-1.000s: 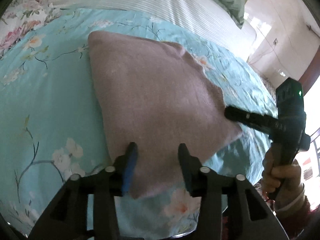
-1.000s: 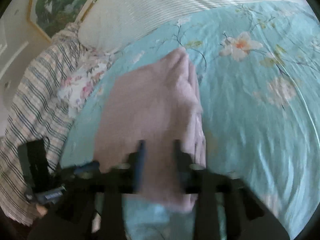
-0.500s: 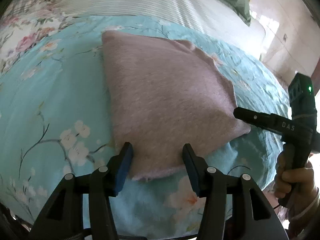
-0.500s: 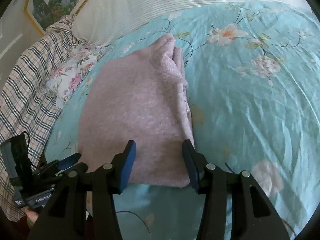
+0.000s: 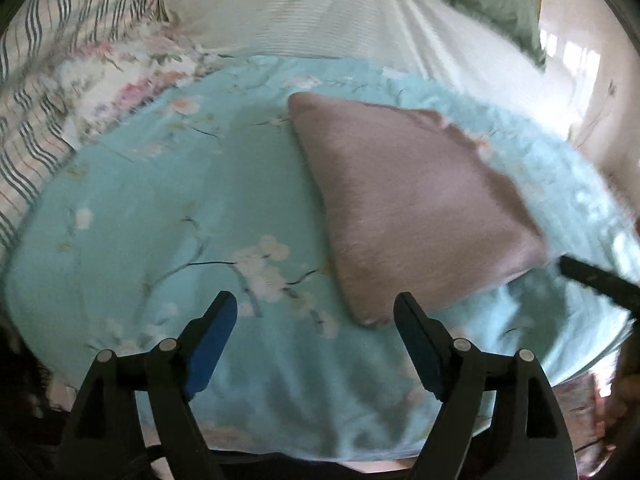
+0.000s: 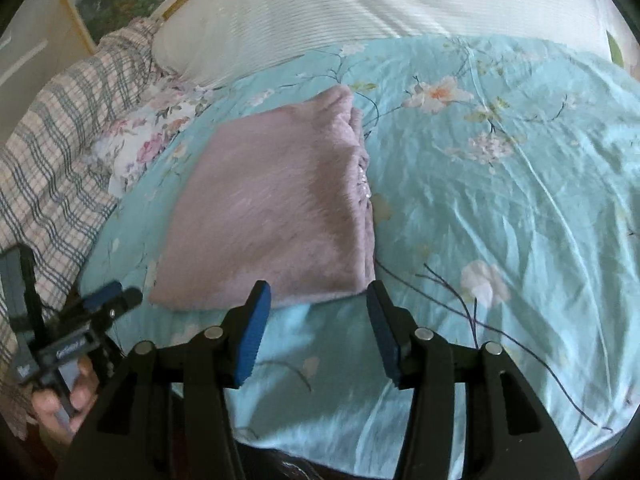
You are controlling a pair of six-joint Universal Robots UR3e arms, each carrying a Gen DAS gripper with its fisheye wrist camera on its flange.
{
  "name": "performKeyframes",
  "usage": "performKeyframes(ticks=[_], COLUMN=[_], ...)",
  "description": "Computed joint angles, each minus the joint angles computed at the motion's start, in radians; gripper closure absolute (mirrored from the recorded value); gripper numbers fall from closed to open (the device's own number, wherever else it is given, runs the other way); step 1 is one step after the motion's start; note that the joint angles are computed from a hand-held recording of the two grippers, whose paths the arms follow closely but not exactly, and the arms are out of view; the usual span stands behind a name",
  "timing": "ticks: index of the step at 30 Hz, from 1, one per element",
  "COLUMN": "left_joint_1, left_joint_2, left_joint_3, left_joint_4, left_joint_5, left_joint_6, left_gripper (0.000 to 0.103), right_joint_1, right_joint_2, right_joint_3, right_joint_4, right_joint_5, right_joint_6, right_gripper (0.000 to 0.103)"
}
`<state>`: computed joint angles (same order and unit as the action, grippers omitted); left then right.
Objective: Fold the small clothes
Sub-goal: 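Withdraw both open tools from the folded sweater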
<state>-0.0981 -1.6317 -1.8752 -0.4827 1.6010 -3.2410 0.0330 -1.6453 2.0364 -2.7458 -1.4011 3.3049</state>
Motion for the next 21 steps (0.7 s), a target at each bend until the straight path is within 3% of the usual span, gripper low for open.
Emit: performKeyframes(ticks=[4, 10, 14, 16, 21], left_joint_1=[-0.046, -0.001, 0.006, -0.011, -0.041], left_joint_2=[0.004, 0.109, 0.158, 0.145, 0.1], left_joint_3=[-0.024, -0.045, -0.047, -0.002, 0.106], left_joint_4=[0.0, -0.103, -0.1, -0.131, -0.19], left_joint_5=[0.121, 0.141, 0.174, 0.213, 0.211], left_joint_6=[0.019, 0.064, 0.068, 0.051, 0.029], left_gripper=[0.022, 0.021, 0.021, 0.021, 0.018], right_joint_1=[0.004, -0.005, 0.008, 0.017, 0.038], right_joint_2=[-0.013, 0.028, 0.061, 0.056, -0.021], right_joint_3=[0.02, -0.011, -0.044, -0.056, -0.057], right_joint_4=[-0.01, -0.007, -0.029, -0.014, 0.054], right_joint_5=[-0.017, 0.029, 0.049, 0.059, 0.042], right_joint_6=[-0.008, 0.007, 0.008, -0.014, -0.08], right_gripper=[0.034, 0.031, 0.028, 0.027, 0.017])
